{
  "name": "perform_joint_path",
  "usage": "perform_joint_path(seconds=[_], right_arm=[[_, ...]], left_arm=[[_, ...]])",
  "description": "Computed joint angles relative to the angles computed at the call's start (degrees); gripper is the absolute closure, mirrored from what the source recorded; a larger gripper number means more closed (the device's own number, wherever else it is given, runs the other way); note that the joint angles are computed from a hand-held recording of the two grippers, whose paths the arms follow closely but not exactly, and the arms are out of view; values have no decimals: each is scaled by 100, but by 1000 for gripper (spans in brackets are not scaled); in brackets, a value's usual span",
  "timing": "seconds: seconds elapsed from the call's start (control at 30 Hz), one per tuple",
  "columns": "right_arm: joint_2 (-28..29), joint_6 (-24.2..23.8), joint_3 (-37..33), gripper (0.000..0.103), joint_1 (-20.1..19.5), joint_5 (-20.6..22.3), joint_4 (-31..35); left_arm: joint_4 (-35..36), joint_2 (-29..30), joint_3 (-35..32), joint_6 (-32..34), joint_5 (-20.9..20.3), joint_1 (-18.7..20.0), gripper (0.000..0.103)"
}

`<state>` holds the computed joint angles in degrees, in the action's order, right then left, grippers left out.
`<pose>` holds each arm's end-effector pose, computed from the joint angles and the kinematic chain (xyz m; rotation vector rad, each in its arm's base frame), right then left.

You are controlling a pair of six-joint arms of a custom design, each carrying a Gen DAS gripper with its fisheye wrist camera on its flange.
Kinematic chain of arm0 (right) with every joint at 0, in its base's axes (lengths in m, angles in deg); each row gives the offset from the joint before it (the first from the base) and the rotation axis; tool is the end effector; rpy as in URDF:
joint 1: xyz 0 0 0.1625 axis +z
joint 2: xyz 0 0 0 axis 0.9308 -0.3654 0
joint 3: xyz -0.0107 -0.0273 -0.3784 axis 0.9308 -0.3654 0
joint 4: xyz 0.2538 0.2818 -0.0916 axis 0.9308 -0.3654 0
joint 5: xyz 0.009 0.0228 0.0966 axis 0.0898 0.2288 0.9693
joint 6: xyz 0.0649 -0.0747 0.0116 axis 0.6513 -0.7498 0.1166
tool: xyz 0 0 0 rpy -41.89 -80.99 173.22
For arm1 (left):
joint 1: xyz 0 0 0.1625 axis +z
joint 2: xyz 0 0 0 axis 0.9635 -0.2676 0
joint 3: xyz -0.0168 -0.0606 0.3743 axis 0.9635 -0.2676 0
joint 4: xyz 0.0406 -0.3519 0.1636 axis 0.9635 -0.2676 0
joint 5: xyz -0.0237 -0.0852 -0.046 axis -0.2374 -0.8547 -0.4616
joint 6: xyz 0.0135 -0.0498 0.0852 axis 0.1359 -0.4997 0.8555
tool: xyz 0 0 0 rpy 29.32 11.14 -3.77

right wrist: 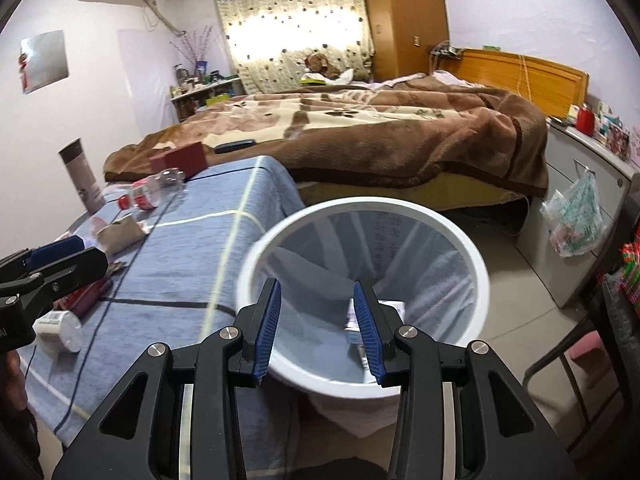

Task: Collect trash
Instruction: 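Open both grippers to drop the cup and box into the bin, then grasp a red can with the right gripper while the left approaches another red can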

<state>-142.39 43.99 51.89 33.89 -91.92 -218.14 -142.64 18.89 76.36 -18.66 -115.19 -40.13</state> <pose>0.1742 -0.4031 0.1534 0.4950 -2.2767 1.0571 -0.2366 -0.4148 0.1276 0.6901 2.3443 -0.9891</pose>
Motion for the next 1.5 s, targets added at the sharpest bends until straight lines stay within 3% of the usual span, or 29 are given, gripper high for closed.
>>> perform_joint_path(seconds=[0.17, 0.37, 0.6, 0.7, 0.73, 1.0, 1.17, 1.3, 1.43, 1.5], right_arm=[[131, -24, 11, 64, 197, 134, -45], [364, -17, 40, 64, 396, 363, -47], [730, 58, -79, 63, 594, 625, 282], [904, 87, -146, 55, 689, 675, 390], [963, 82, -164, 51, 713, 722, 435], [1340, 96, -371, 50, 887, 1076, 902], [1611, 271, -671, 50, 1007, 927, 1100], [1688, 660, -1013, 50, 1051, 925, 1343], [1795, 766, -1390, 49, 1108, 963, 1672], [1809, 1043, -1573, 49, 1041, 1096, 1948]], left_arm=[[-38, -548, 491, -184, 267, -113, 28], [443, -1460, 1125, -705, 798, -243, 28], [1769, -2922, 1774, -1708, 1379, -195, 28], [2489, -3481, 1939, -2172, 1586, -149, 28], [2753, -3698, 1987, -2315, 1632, -126, 28], [3655, -4586, 2161, -2650, 1720, 87, 28], [3340, -4661, 2186, -2285, 1547, 347, 27], [2126, -4172, 2106, -1430, 1320, 649, 27], [1286, -3649, 1859, -671, 934, 1009, 27], [948, -3396, 1695, -368, 714, 1217, 27]])
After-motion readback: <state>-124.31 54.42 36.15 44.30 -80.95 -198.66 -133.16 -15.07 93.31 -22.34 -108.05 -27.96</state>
